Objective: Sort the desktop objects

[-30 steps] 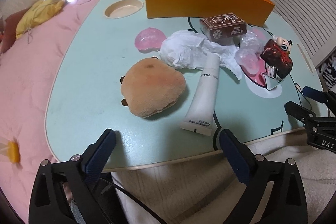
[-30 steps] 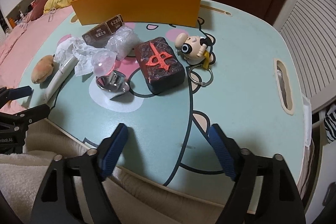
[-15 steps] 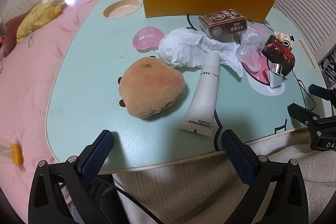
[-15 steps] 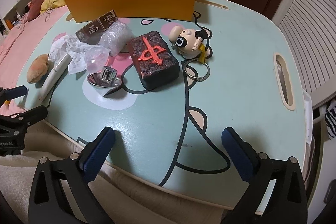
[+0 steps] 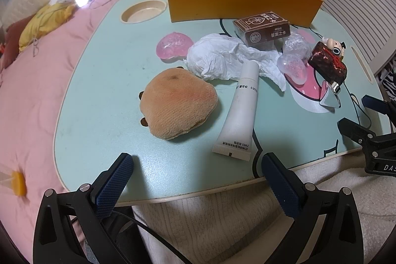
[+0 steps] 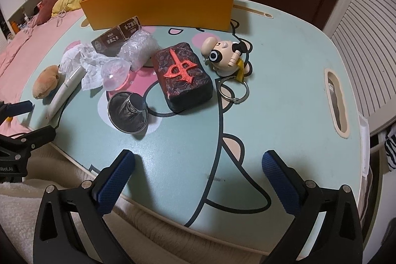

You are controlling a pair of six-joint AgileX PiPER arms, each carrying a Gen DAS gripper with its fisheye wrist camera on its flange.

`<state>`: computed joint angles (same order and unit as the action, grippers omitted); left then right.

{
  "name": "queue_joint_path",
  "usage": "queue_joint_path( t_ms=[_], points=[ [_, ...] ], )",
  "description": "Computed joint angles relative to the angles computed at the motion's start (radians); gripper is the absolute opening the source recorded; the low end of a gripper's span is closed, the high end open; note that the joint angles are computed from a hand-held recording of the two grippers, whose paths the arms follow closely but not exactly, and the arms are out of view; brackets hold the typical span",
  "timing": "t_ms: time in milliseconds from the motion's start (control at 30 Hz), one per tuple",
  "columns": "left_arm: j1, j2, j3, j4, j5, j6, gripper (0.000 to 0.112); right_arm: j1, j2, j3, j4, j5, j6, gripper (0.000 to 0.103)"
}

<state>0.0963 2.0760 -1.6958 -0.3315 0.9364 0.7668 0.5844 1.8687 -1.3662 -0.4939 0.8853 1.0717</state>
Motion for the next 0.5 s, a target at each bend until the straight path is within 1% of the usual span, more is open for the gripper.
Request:
queue_joint_path(
  t_ms=[500],
  points=[
    [0.003,-0.006,0.014,-0.021,-0.019,0.028,0.103,0.003,-0.013,0.029,-0.035,-0.041,0.001,0.103]
  ],
)
